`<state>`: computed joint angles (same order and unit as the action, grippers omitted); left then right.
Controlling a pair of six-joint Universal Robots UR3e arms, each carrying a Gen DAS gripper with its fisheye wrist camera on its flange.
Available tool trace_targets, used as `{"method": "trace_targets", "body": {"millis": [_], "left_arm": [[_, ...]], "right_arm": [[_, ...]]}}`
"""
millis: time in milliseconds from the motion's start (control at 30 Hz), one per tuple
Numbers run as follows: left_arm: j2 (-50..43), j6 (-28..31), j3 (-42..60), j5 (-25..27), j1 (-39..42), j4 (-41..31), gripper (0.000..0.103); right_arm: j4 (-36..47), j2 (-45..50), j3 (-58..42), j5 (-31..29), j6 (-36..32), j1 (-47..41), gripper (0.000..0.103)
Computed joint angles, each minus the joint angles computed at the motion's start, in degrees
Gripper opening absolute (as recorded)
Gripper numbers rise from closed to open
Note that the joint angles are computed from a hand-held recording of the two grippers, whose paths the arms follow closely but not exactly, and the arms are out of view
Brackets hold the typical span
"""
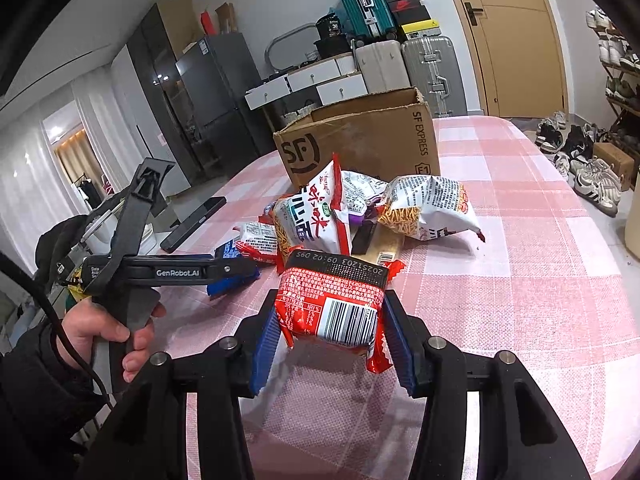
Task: Organize snacks
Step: 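Grasp the blue cookie pack with the left gripper while the right gripper holds the red pack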
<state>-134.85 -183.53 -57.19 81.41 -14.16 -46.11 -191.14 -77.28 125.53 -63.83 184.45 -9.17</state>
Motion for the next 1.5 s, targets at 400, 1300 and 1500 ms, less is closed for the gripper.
{"method": "trace_targets", "body": {"millis": [400,1300,1500], "left_arm": [[2.71,2.65,-4.18,-3.35,2.09,1.53,0.050],[-14.03,13.20,27.58,-6.74,2.80,-13.99,0.082],[-15.93,10.73,29.52,-6.21,1.96,-13.95,0.069]], "right_arm": [[-0.06,-0.03,-0.35,-0.57,-0.09,0.42,0.050],[1.01,0.06,-0.66,-0.58,0.21,0.16,0.050],[1.21,-0.82,-0.09,-0.42,0.11,0.02,0.050]]}}
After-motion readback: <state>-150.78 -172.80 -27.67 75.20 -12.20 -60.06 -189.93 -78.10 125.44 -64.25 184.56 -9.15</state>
